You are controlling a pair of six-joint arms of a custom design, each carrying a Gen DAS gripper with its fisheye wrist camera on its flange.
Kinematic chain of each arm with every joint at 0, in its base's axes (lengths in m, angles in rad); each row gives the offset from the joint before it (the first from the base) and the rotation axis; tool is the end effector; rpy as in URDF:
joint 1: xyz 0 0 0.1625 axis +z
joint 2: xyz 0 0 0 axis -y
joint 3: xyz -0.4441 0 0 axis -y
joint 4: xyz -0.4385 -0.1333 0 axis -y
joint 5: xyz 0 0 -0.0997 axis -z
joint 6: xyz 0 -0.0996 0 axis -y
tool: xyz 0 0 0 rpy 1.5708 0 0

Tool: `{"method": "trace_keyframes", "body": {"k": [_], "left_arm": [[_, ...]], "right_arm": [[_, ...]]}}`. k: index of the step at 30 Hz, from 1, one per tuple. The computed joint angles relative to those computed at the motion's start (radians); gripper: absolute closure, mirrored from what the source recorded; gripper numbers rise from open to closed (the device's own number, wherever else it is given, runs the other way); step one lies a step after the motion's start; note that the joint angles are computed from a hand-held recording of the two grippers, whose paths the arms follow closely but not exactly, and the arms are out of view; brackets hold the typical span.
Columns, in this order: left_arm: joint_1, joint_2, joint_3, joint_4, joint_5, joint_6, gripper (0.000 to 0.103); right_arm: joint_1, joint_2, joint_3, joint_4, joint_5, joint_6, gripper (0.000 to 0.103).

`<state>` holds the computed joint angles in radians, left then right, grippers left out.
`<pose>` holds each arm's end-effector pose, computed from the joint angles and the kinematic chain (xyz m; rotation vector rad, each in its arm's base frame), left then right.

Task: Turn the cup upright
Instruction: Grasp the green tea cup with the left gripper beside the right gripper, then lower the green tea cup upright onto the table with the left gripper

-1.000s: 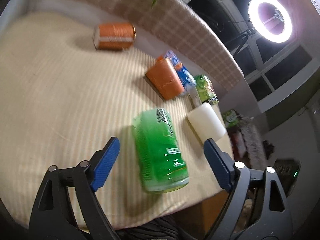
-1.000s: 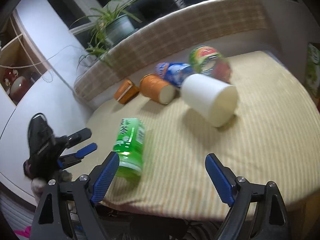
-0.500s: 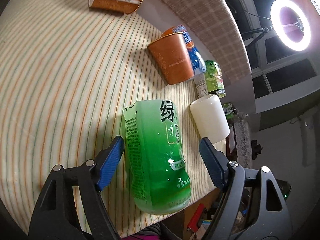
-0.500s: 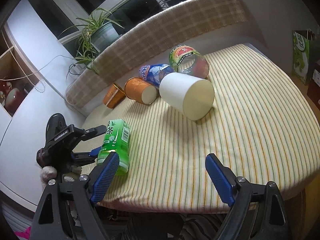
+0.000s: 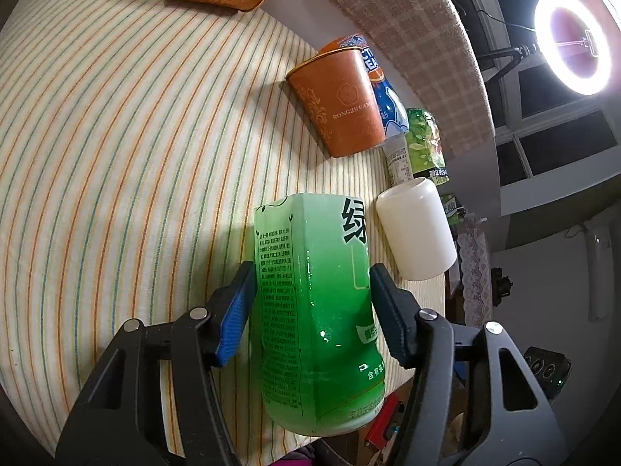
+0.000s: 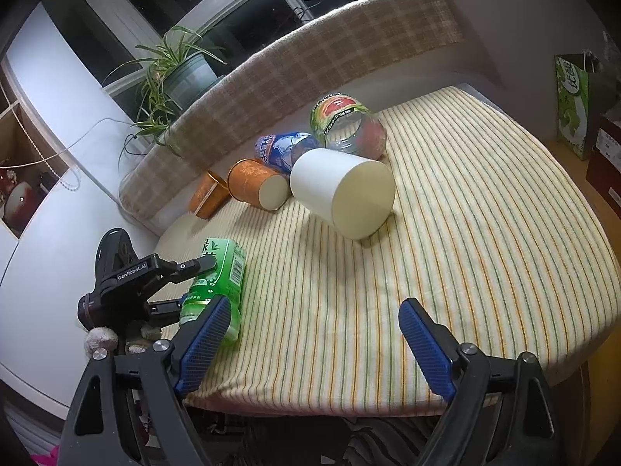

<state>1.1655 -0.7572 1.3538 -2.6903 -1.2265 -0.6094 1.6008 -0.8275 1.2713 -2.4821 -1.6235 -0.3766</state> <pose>-0.1694 -0.8182 0.1897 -0.4372 2.9215 -0.9394 0.1529 -0.8262 0.2573 0.5744 -2.8778 0.6749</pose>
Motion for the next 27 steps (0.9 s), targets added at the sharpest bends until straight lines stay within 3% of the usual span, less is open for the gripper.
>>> {"method": "trace_keyframes", "body": {"k": [8, 27], "left_arm": [[-0.023, -0.002, 0.014, -0.022, 0.063, 0.043, 0.043], [-0.121, 0.024, 0.032, -0.170, 0.347, 0.326, 0.043]], "right_arm": [[0.003, 0.003, 0.000, -0.011, 0.000, -0.004, 0.013], [0.007, 0.006, 0.002, -0.005, -0.012, -0.009, 0.013]]}}
